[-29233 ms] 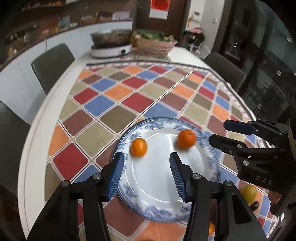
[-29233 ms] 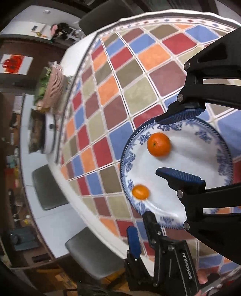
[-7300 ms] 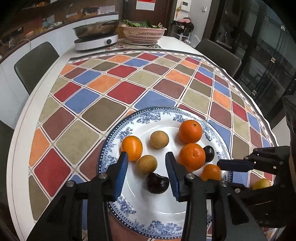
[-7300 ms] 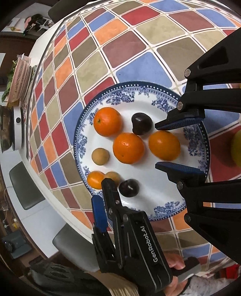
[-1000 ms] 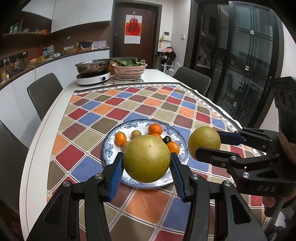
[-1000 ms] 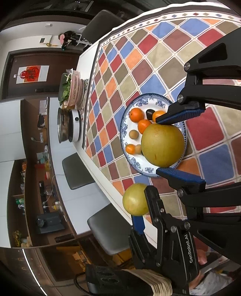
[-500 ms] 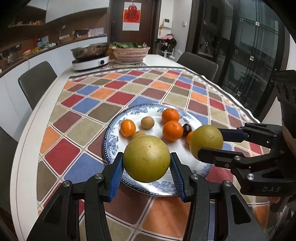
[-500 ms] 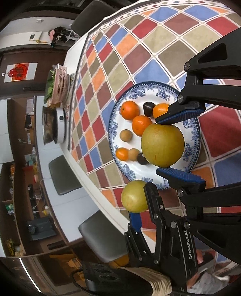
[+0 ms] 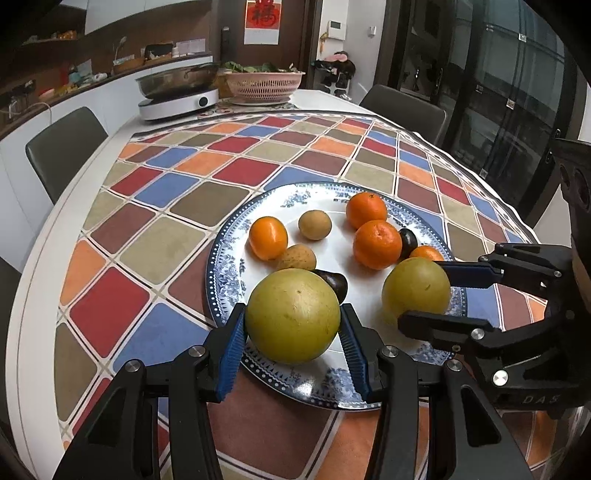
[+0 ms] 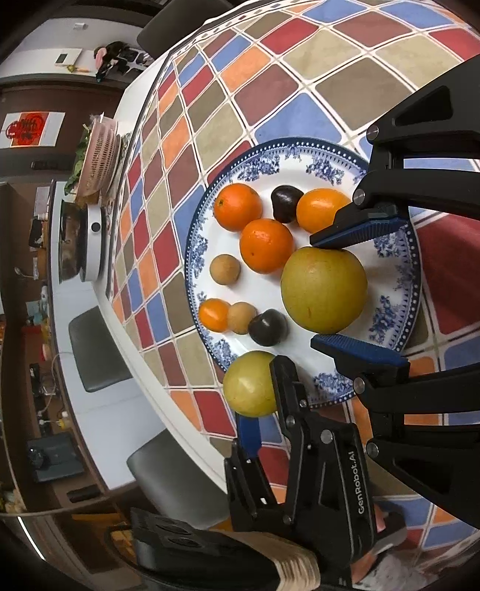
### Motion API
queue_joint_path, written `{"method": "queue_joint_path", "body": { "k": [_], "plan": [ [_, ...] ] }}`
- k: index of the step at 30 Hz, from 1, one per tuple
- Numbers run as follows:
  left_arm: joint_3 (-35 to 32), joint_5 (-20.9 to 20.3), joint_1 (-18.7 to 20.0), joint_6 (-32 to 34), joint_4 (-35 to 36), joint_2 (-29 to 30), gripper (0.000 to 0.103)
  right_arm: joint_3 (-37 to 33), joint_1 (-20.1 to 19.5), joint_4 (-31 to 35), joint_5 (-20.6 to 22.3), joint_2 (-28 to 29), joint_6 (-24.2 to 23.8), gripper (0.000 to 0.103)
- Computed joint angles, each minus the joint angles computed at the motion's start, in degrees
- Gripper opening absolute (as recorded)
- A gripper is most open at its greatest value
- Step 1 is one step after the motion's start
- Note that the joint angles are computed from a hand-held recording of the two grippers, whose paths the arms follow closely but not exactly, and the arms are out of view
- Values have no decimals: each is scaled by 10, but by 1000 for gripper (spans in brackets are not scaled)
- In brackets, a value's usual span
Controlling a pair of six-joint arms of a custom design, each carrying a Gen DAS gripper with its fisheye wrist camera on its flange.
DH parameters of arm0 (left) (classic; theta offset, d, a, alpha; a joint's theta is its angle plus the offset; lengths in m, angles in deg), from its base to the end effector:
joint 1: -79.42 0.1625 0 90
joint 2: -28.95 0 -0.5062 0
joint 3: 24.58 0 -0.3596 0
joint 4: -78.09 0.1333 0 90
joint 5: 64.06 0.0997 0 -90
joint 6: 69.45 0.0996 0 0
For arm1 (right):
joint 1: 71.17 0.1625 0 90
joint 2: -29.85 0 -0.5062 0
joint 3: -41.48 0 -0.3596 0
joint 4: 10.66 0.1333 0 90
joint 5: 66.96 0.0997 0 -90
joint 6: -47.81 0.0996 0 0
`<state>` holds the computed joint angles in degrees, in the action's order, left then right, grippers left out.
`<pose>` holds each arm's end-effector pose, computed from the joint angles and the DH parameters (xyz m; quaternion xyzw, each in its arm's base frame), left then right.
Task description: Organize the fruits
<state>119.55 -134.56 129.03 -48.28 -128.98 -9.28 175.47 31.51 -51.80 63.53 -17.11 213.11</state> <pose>-0.1421 -0.4241 0.0571 0.4878 0.8511 -0.1227 0.1502 0.1427 -0.3218 0.0496 0.0796 -0.8756 0.3466 0.3269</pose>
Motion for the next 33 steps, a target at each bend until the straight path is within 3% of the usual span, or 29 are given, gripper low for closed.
{"method": "queue_joint_path", "body": {
  "k": [14,17,19,26,33],
  "plan": [
    [-6,13,-2,-7,15,0,49,-5,-3,-1,5,7,-11,49],
    [6,22,-12,-15,-11,-3,67,-6,-3,8,5,6,9,49],
    [19,41,-25,-21,-38,-2,67,-4,2,4,14,6,11,50],
    [73,90,-77,-65,-91,-19,67,27,45,-46,47,-16,15,56],
    [141,113,-138,-140,-144,-43,73,45,123,-64,111,-28,45,60]
  ]
}}
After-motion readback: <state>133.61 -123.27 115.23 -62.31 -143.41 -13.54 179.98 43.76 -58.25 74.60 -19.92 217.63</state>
